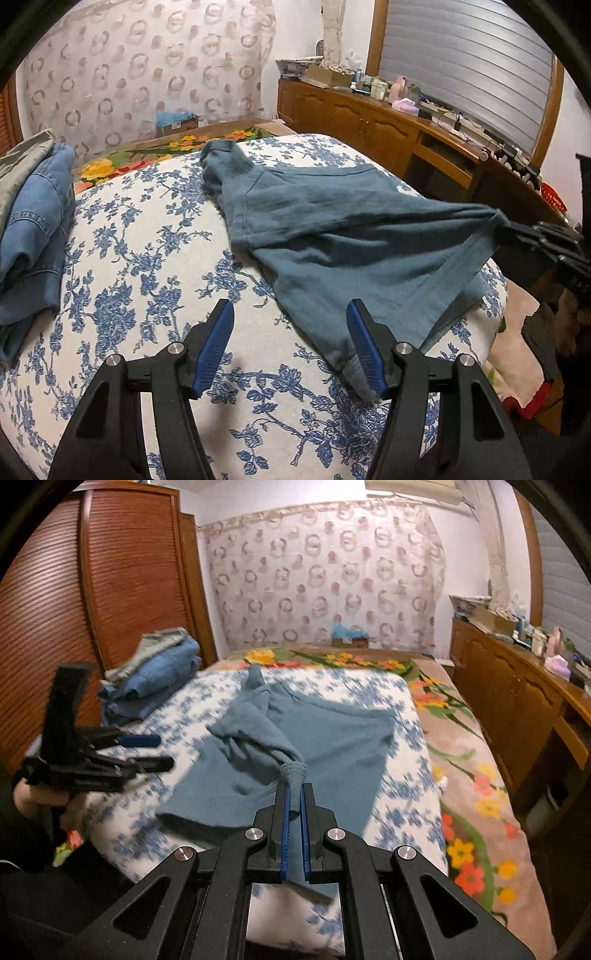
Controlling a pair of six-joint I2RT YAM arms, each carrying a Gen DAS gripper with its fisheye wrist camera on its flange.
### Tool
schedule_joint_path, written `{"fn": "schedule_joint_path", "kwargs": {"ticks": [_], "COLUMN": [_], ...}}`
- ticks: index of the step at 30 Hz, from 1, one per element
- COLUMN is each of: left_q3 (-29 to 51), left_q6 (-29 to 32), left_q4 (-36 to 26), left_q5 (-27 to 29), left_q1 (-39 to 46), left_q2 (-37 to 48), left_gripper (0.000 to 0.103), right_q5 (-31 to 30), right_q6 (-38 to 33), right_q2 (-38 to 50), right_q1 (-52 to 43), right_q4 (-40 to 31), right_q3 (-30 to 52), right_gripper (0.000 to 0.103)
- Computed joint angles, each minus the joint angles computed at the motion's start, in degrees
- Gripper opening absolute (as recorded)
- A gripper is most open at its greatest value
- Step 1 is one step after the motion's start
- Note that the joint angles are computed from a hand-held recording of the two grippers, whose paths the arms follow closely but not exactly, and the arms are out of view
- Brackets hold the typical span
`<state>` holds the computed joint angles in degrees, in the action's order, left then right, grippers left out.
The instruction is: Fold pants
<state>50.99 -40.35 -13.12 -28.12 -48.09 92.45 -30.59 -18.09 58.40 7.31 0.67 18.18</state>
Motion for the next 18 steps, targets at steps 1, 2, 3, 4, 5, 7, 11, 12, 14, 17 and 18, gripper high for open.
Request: {"fn": "schedule_joint_path", "kwargs": {"ticks": [1, 2, 3, 4, 5, 7, 11, 12, 14, 17, 18], "left_q3": [0.1, 0.1, 0.2, 0.3, 0.4, 0.4, 1.0, 1.3, 1.7, 1.8, 1.5], "left_q6": [0.0, 0.0, -0.1, -0.1, -0.3, -0.3, -0.7, -0.8, -1.3, -1.5, -1.5], "left_q4": [0.1, 0.3, 0.3, 0.4, 0.4, 0.6, 0.4, 0.1, -0.6, -0.5, -0.1], "left_q5": [0.2, 0.5, 0.7, 0.9, 0.9, 1.2, 1.0, 1.0, 0.2, 0.2, 0.5], "left_q1": [0.0, 0.0, 0.1, 0.1, 0.0, 0.2, 0.0, -0.1, -0.1, 0.2, 0.4], "left_q2": [0.3, 0.6, 1.0, 1.3, 1.6, 2.0, 3.0, 3.1, 4.0, 4.7, 4.8], "left_gripper": [0.064, 0.064, 0.064, 0.064, 0.064, 0.064, 0.064, 0.064, 0.064, 0.064, 0.064], "right_q5": [-0.3, 0.2, 0.3, 0.7, 0.8, 1.2, 0.7, 0.2, 0.1, 0.7, 0.9], "right_q6": [-0.6, -0.2, -0.5, -0.5, -0.7, -0.5, -1.1, -2.0, -2.5, -2.9, -2.9], "right_q2": [1.0, 2.0, 2.5, 3.1, 3.1, 3.2, 3.7, 3.5, 4.1, 5.4, 5.5], "right_q1": [-1.0, -0.8, -1.2, -1.2, -1.4, -1.3, -2.9, -4.0, -4.5, -4.2, -4.0], "right_q4": [-0.8, -0.3, -0.4, -0.7, -0.9, -1.9, -3.3, -4.1, -4.3, -4.3, -4.6], "right_q3": [0.6, 0.5, 0.3, 0.5, 0.1, 0.7, 1.5, 1.5, 1.6, 1.9, 2.0], "right_gripper": [0.005, 0.005, 0.005, 0.005, 0.005, 0.005, 0.005, 0.005, 0.005, 0.005, 0.005]}}
